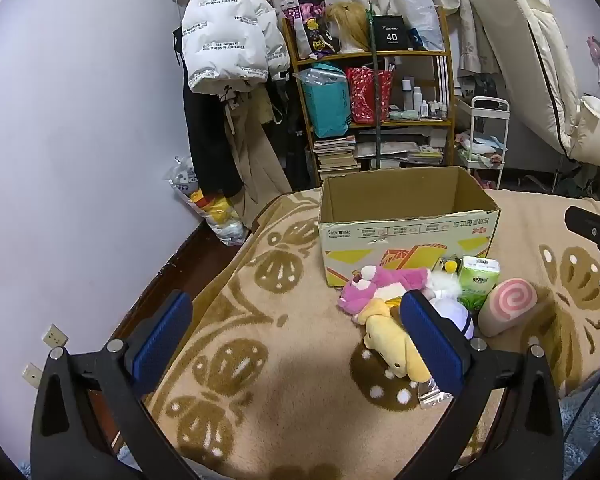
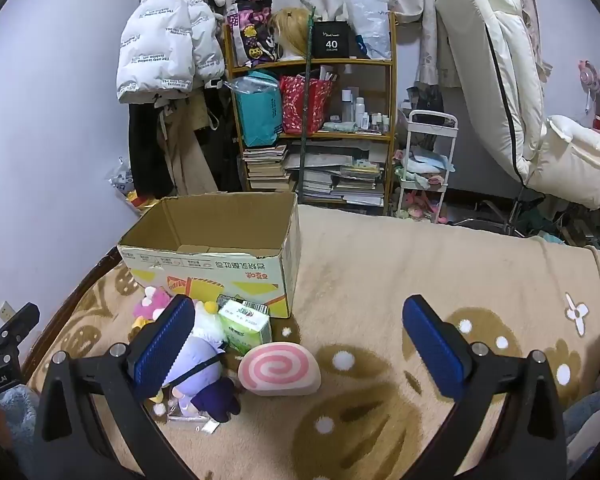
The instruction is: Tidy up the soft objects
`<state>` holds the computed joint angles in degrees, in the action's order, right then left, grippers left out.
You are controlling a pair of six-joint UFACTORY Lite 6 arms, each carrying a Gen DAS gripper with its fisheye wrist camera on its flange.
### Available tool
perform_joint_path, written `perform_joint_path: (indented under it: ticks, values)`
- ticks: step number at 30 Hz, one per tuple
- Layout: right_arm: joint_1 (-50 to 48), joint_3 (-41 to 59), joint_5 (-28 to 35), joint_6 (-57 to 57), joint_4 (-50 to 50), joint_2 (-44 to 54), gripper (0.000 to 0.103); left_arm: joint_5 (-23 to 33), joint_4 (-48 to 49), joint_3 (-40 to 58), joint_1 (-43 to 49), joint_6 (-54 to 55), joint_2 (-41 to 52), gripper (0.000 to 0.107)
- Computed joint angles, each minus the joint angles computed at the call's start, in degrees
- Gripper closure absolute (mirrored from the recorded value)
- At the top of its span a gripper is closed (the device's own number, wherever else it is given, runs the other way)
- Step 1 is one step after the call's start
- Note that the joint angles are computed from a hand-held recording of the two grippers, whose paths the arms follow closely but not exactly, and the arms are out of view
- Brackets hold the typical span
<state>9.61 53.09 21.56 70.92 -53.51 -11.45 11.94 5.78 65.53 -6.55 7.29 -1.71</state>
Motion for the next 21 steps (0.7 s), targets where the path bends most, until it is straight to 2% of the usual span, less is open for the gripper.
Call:
perform_joint_path:
  ticks: [21]
  values:
    - [0.3,-0.1,-0.2,1.3,-1.0,0.1,0.000,0.0,-2.1,0.3,0.8,2.9,0.1,0.005]
